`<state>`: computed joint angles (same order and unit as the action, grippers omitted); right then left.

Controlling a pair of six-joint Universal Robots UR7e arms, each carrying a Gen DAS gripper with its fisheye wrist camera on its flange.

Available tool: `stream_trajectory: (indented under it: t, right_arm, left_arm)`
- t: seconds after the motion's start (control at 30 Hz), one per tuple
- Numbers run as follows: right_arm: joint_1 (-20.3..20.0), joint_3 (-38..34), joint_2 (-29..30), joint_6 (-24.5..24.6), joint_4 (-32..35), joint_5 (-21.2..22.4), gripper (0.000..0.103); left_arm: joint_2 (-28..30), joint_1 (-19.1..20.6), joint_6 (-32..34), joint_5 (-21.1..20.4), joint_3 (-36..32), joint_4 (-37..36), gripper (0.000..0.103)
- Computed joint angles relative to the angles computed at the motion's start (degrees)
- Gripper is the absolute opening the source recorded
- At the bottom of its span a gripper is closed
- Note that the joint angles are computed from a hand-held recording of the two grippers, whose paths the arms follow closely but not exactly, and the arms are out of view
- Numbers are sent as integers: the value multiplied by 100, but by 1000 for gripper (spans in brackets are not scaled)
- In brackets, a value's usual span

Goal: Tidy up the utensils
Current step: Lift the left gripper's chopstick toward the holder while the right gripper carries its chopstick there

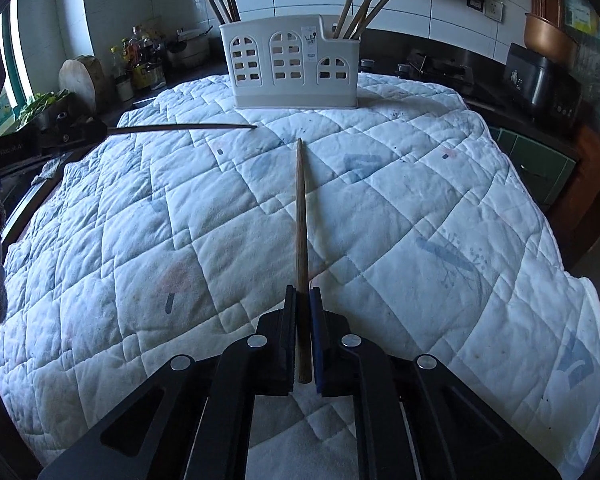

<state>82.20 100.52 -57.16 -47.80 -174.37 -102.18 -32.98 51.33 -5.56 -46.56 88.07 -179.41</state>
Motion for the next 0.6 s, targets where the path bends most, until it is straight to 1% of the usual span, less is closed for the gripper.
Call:
stream_trajectory:
  t: [0.2, 0.33, 0.43, 0.6]
  right_arm:
    - [219, -5, -312, -34, -220, 448, 7]
    - [419, -291, -383, -15, -34, 622, 7]
    - [577, -650, -309, -21, 270, 609, 7]
    - [843, -1471, -46, -24, 961, 370, 7]
  left_arm:
    - [-43, -63, 272, -26, 39, -236, 5]
    - [-113, -110, 425, -40, 16, -285, 5]
    - [-137, -133, 566, -29, -105, -167, 5]
    - [-141, -119, 599, -31, -502, 358, 5]
